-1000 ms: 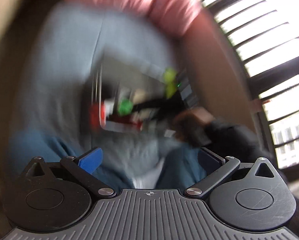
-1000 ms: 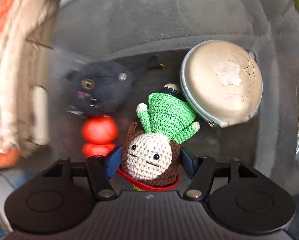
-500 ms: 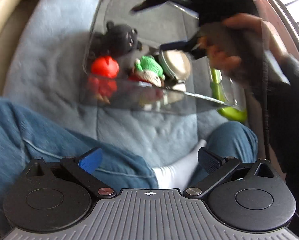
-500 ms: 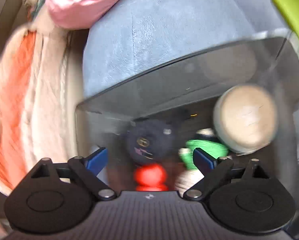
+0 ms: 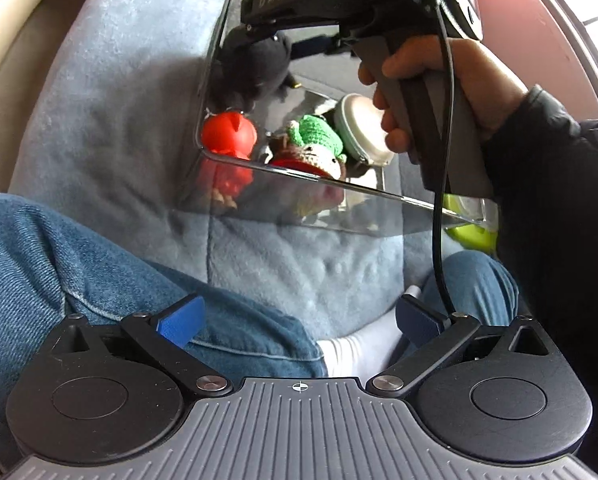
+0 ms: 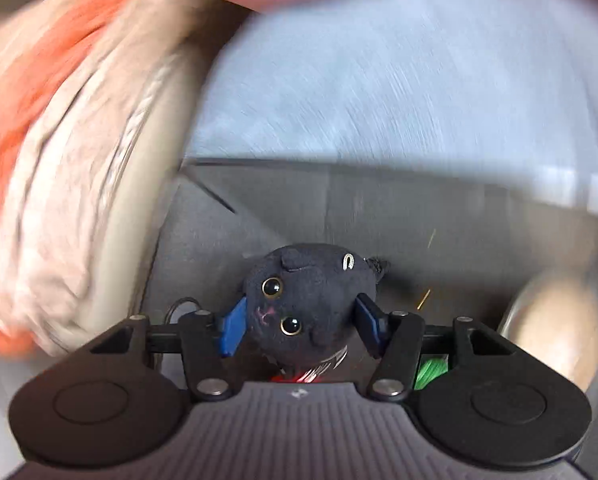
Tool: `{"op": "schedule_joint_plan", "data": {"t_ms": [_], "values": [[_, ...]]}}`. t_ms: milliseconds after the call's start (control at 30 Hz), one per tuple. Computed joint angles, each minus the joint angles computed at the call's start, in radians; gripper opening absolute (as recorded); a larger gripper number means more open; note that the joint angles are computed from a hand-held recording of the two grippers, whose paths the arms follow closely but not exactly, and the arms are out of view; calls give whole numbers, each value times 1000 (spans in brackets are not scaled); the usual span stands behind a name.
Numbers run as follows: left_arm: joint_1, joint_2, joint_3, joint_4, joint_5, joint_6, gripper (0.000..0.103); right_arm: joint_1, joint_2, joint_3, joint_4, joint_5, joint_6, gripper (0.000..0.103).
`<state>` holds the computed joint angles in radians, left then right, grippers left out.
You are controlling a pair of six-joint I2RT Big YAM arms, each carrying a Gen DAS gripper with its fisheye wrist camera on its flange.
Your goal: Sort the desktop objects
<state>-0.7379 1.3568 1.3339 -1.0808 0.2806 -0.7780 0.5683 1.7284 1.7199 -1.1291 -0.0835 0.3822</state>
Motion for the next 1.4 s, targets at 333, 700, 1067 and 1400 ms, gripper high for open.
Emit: {"op": "schedule_joint_plan", "data": {"t_ms": [333,700,1067,1400], "values": [[7,-12,-32,18,37,-2,103,-48,24,65,-189,-124,67,79],[-34,27,7,-18,42,14,103,-135,-25,-83,-365,-225,136,76],[-25,47,51,-18,30,-29,103,-108,-84,-124,-386,-55,-110,63],[4,174,260,-44,1,8,103,-289,-514,-432,29,-184,127,77]]}}
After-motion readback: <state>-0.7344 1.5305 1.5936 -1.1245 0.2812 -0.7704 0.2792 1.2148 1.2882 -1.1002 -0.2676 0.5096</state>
